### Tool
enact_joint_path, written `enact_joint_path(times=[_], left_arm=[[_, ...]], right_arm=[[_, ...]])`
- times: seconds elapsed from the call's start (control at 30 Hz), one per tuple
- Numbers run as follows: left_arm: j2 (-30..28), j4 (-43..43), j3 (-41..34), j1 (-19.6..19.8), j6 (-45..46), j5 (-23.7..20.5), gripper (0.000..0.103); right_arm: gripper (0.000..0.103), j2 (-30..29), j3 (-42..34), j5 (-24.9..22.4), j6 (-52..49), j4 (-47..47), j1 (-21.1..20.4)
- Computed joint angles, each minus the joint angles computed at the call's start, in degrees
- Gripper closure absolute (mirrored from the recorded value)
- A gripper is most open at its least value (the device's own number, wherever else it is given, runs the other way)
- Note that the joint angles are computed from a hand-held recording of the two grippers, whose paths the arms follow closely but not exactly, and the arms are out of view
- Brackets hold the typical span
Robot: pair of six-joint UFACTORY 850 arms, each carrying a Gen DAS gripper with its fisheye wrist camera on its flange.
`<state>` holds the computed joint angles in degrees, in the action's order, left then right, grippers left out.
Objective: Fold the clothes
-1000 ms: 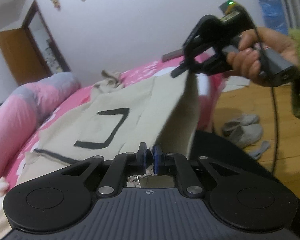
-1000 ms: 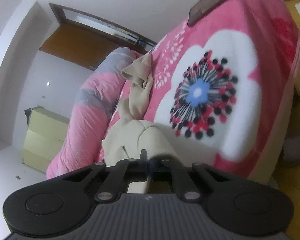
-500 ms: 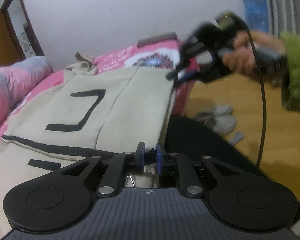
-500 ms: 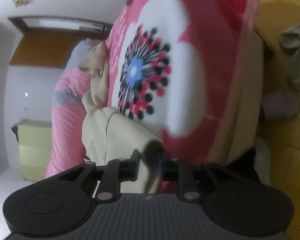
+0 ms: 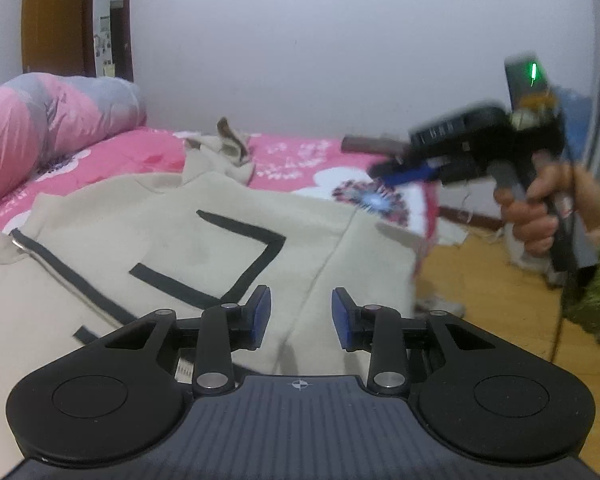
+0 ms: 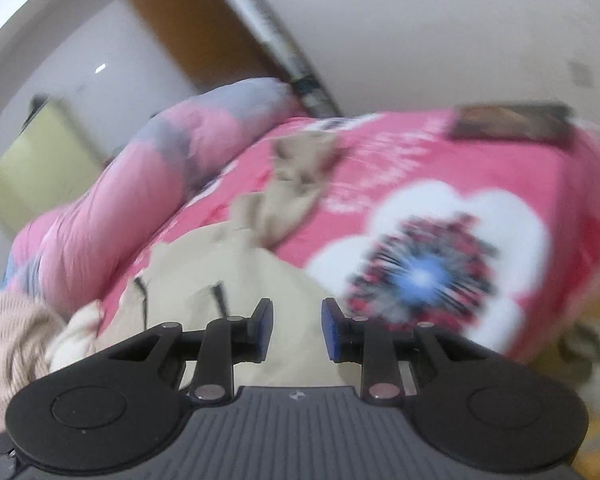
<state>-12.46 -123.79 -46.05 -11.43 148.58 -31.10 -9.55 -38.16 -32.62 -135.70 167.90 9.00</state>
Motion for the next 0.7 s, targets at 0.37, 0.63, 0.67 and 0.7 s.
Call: enact_joint_path(times=[0.37,0.63,0.67,0.7], left_arm=[[-7.79,7.34,-5.48,3.17,-14.02,-1.87,0.061],[-7.80,9.95,-8.84,6.41,-19.77,-6.04,0.059],[-8.36,8.28,-9.55,6.46,-18.92,-5.57,0.059],[-9.10,6.22,-10.30,6.44,-18.00,-4.62,0.059]], right_arm=[[0.072,-7.31,-7.67,11.85,-4.18,-5.37,-1.61],[0.072,-8.67,-19.33,12.86,-8.89,-9.51,2.29],[0.072,-10.69,-22.11,13.07,-5.68,-13.73,2.72],[0.072,-12.73,-24.99,13.25,-2.21,-18.19,3.13]])
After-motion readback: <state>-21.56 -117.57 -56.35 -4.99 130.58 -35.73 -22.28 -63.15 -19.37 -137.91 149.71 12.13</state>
